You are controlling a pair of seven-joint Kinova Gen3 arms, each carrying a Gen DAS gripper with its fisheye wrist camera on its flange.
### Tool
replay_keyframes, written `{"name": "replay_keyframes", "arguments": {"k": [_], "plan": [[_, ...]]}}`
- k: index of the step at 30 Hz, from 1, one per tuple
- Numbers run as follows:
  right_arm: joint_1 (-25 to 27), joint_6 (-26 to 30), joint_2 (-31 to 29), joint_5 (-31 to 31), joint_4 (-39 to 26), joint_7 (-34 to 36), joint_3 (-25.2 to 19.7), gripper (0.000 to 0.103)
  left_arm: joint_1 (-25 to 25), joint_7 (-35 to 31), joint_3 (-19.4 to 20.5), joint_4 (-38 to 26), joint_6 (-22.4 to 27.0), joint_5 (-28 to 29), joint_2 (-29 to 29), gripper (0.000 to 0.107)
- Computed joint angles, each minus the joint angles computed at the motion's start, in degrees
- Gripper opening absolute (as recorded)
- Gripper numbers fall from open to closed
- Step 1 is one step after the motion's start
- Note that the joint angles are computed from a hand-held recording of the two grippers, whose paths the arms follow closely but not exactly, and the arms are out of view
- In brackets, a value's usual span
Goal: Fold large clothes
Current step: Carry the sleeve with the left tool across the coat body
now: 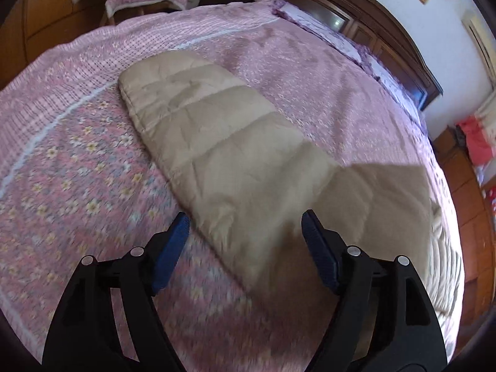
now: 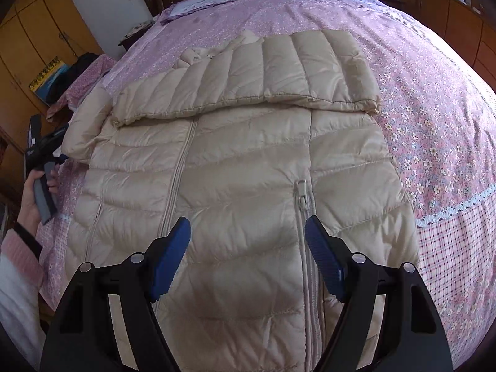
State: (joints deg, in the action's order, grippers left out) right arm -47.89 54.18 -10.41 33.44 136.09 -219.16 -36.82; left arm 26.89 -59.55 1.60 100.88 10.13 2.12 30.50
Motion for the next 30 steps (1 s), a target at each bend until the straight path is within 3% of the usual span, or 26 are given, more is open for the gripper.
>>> {"name": "replay_keyframes", "arguments": {"k": [6,9,11,12,15,18,20,25,30], "plan": [[-0.25,-0.07,-0.24,-1.17,0.95,-2.00,-0.69,0.075,-2.39,0.68,1.27,-3.72,-0.95,2.84,4.17,0.075],[-0.26,-0.28,0.38,-0.90,1.16,-2.58,-0.76,0.075,3.42,3.95,-4.67,-6.59,1.82,-0.13,5.77,0.074],[-0.54,-0.33,0.80,-0.43,1.25,-3.26,-0.67,0.077,8.08,6.76,-9.40,-8.31,4.25,-3.02,6.49,0.064],[-0.74,-0.27,1.05,-0.16,1.26,-3.65,-0.65,0.078,9.61,7.58,-10.86,-8.97,5.18,-4.19,6.72,0.051],[-1.65,0.37,1.16,0.06,1.16,-4.12,-0.43,0.078,8.35,7.60,-9.22,-6.64,2.95,-6.19,5.05,0.016],[-2.33,0.44,-0.36,0.21,1.72,-5.57,-1.16,0.078,1.91,3.10,-2.63,0.30,-4.02,-3.29,0.67,0.007],[-2.20,0.67,-0.56,0.04,1.67,-5.78,-1.72,0.078,1.94,1.31,-2.94,4.69,-7.59,-2.79,-2.28,0.007],[-2.10,0.11,-0.51,0.57,1.70,-7.42,-3.04,0.078,7.74,-1.10,-9.10,13.48,-13.20,-0.63,-8.73,0.006],[-3.25,1.69,0.40,1.44,0.61,-8.93,-4.33,0.083,21.01,-12.09,-21.29,20.77,-17.09,10.63,-14.95,0.006]]}}
